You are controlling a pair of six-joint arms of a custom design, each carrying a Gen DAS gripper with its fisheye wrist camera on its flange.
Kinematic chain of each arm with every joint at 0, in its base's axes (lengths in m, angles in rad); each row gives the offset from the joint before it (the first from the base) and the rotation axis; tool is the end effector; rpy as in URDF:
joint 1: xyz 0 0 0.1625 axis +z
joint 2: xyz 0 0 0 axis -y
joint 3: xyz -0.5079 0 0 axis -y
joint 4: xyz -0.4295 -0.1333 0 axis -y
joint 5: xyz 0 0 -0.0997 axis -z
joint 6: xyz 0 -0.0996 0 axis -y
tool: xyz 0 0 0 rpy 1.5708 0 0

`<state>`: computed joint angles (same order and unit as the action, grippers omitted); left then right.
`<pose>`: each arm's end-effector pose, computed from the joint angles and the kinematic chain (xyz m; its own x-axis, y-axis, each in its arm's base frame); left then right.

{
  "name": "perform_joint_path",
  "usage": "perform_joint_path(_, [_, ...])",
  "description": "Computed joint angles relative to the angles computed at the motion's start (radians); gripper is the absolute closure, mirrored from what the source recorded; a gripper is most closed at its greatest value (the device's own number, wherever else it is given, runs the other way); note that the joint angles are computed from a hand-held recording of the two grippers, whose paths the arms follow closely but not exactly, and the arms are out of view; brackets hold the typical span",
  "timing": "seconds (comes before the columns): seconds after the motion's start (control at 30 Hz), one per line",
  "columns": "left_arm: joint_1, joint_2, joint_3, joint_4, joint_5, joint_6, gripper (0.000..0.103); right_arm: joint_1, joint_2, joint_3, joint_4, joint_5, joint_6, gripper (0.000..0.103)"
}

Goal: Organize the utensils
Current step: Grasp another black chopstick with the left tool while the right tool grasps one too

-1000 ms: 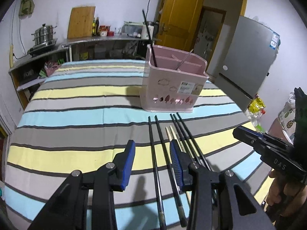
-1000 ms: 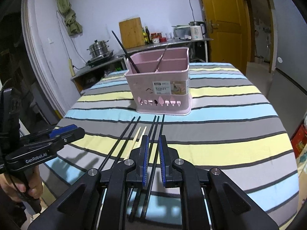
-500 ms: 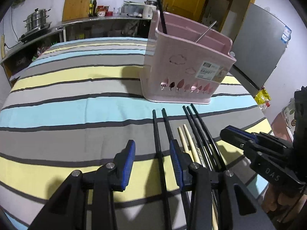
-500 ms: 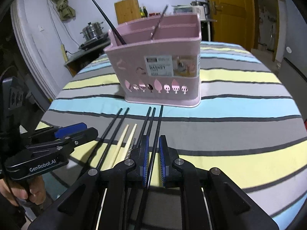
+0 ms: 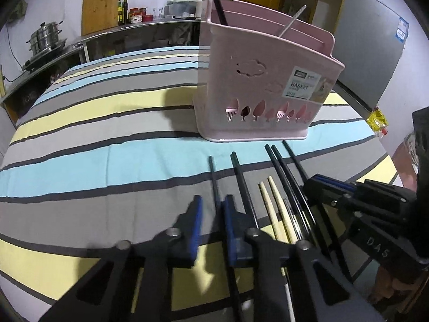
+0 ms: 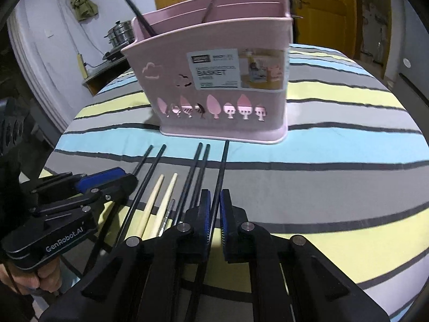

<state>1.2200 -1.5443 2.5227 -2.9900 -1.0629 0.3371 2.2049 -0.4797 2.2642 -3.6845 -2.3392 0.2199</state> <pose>0.0399 -0.4198 0.2777 -0.7389 0.3804 -0.5562 0.5883 0.7667 -0.2572 0.3342 -0.3463 -0.0584 -0.8175 -0.0728 0.5713 -0.3918 0.7974 -0.4590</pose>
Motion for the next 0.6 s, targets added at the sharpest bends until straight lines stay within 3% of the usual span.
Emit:
perform_joint_path(0.23, [0.015, -0.032, -0.005, 0.031, 0.011, -0.037, 0.095, 0.001, -0.033, 0.047, 0.008, -0.011, 0.067, 0.096])
perform_joint_path(0.4, [0.014, -0.02, -0.028, 0.073, 0.024, -0.048, 0.095, -0.002, -0.049, 0.011, 0.114, -0.027, 0.075, 0.096])
perform_joint_path(0.6, [0.026, 0.005, -0.062, 0.101, 0.011, -0.06, 0.094, -0.017, -0.051, -0.025, 0.164, -0.037, 0.073, 0.096])
